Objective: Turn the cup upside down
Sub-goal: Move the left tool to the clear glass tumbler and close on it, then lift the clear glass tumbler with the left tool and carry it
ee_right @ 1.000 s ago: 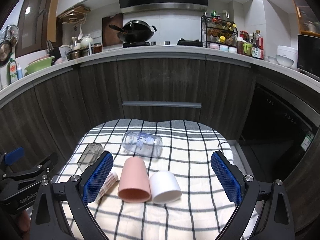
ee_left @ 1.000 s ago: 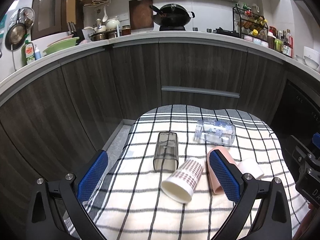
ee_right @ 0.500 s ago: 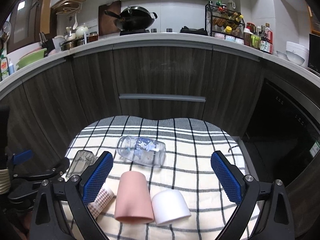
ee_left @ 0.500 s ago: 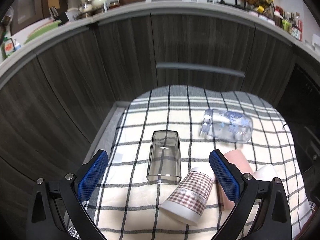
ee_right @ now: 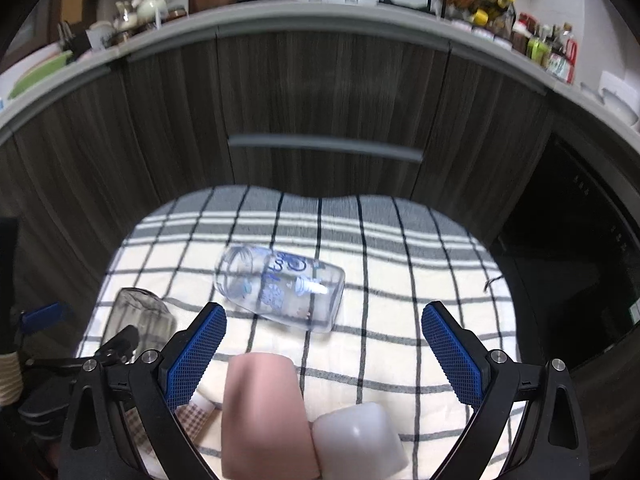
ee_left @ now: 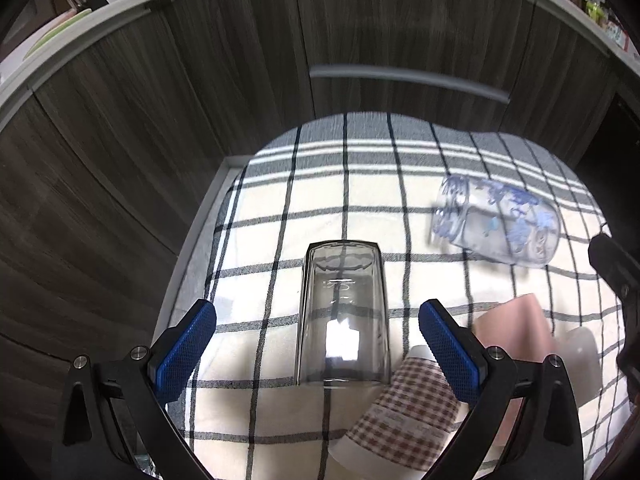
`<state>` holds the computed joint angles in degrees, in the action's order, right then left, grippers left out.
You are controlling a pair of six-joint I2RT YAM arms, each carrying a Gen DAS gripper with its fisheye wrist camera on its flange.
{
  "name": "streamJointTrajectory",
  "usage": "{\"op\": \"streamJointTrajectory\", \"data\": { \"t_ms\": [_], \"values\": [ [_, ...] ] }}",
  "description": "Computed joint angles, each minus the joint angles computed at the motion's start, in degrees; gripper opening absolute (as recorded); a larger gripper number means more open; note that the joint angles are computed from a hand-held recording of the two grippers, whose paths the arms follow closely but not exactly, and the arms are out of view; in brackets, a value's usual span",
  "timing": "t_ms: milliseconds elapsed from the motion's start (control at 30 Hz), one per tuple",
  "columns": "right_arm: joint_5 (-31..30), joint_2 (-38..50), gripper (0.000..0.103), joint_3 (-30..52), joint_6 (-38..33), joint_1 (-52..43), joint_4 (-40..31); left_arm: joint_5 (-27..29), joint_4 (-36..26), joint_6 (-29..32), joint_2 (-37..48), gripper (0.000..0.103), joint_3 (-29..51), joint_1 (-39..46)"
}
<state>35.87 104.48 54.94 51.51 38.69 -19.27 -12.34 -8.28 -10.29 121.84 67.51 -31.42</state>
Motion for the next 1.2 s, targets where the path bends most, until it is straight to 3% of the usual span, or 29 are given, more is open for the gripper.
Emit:
{"op": "streamJointTrajectory", "data": {
  "t_ms": [533,800,1200],
  "values": [
    [-6.64,4.50,0.098,2.13,-2.99,-5.86,2.64,1.76,-12.36,1.13,11.25,0.094,15.10,0.75],
    [-7.72,5.35,0.098,2.01,-2.27,-5.76,3.53,4.60,-14.36,1.39,12.66,0.058,16.96,0.98],
    [-6.90,2.43,0.098,0.37,0.58,-3.40,2.73,4.63,-13.45,1.20,6.41,0.057,11.38,1.29]
  ]
}}
